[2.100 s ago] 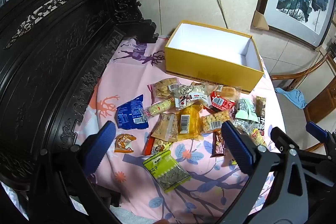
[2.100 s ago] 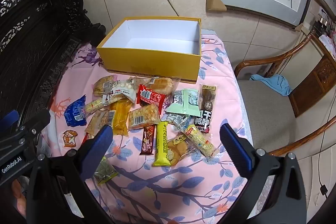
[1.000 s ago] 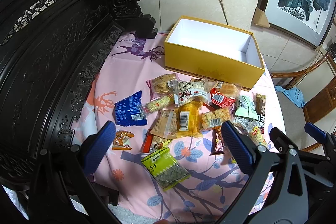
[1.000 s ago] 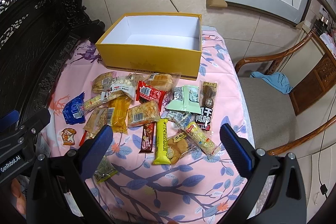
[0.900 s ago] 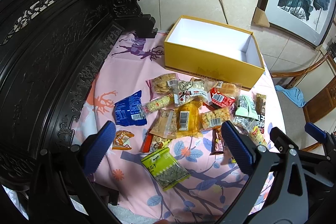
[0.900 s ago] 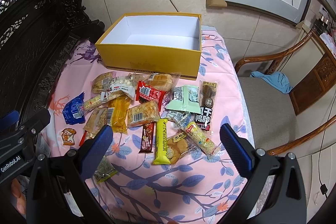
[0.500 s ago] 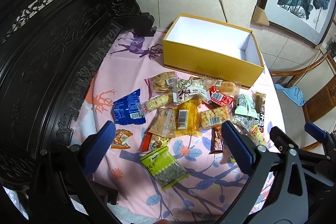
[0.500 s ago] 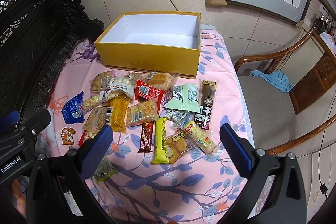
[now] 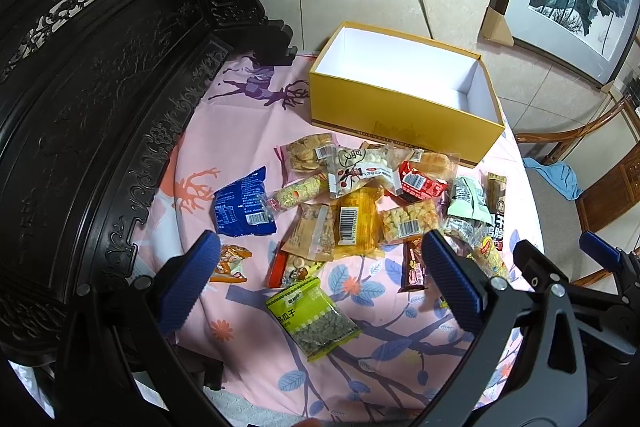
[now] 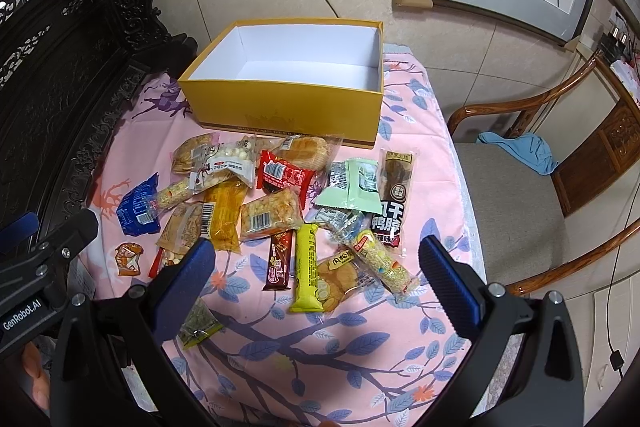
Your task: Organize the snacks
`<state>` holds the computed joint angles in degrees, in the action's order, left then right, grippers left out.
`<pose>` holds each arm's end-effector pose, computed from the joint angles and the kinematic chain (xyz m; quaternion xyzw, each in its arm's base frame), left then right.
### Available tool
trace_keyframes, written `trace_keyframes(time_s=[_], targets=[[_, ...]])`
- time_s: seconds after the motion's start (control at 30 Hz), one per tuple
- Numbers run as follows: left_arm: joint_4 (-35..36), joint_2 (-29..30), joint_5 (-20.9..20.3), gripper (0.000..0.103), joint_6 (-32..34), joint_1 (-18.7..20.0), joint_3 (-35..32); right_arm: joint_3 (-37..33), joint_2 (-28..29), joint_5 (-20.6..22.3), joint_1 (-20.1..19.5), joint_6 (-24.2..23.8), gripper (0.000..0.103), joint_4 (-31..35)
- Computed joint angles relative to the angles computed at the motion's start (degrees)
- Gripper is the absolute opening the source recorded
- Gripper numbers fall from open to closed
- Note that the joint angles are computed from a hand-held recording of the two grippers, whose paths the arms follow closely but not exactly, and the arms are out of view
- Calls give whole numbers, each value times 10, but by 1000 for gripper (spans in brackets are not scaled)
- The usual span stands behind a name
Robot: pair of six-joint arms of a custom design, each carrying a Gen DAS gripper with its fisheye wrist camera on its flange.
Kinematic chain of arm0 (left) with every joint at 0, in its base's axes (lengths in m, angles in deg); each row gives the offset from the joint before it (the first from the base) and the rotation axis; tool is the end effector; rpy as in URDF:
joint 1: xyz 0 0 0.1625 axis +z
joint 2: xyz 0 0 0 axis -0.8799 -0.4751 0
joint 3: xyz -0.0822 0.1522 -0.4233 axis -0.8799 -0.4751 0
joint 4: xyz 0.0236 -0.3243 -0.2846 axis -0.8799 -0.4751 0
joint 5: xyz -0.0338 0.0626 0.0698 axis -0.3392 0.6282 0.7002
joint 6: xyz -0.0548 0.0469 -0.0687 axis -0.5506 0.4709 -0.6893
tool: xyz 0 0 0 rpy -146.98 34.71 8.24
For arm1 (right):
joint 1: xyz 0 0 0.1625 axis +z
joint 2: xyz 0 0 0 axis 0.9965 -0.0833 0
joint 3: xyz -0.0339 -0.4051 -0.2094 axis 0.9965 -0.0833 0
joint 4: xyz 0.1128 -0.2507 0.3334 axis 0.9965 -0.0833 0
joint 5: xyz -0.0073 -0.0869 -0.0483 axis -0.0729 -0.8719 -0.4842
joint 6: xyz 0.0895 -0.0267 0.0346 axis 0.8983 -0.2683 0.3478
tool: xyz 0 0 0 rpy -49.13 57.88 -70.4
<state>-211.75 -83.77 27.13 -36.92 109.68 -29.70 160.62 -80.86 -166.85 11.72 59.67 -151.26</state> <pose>-0.4723 -0.8250 0.0739 0.3044 0.8788 -0.2019 0.3072 0.1441 -0.7437 0.3769 -0.1356 -0.8373 0.3598 0.3887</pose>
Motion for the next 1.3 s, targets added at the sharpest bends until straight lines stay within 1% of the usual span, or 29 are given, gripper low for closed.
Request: trace_keyframes(time_s=[0.27, 0.5, 0.6, 0.9, 1.0, 1.03, 1.07, 1.13, 1.2, 1.23, 1.27, 1.3], targets=[[13, 9, 0, 101, -3, 2, -19, 1, 0, 0, 0, -1, 102, -1], [20, 6, 1, 101, -13, 2, -16, -2, 2, 0, 0, -2, 102, 3], [35, 11, 0, 101, -17, 3, -32, -2, 2, 0, 0, -1, 102, 3], [37, 12, 0, 101, -18, 3, -35, 1, 0, 0, 1, 3, 102, 6], [45, 17, 5, 101, -22, 5, -47, 6, -3, 2, 0, 9, 102, 12], [45, 20, 14, 101, -25, 7, -56, 6, -5, 5, -1, 15, 102, 19], [48, 22, 19, 101, -29, 8, -63, 5, -6, 14, -4, 24, 102, 34], [63, 30, 33, 101, -45, 15, -86, -3, -10, 48, -14, 47, 102, 79], [79, 40, 46, 101, -54, 22, -113, -22, -6, 116, -33, 65, 102, 136], [86, 45, 55, 101, -57, 25, -124, -34, 2, 139, -41, 58, 102, 145], [92, 48, 62, 101, -59, 28, -134, -46, 13, 146, -46, 45, 102, 144], [100, 52, 69, 101, -62, 32, -143, -63, 30, 139, -49, 27, 102, 139]])
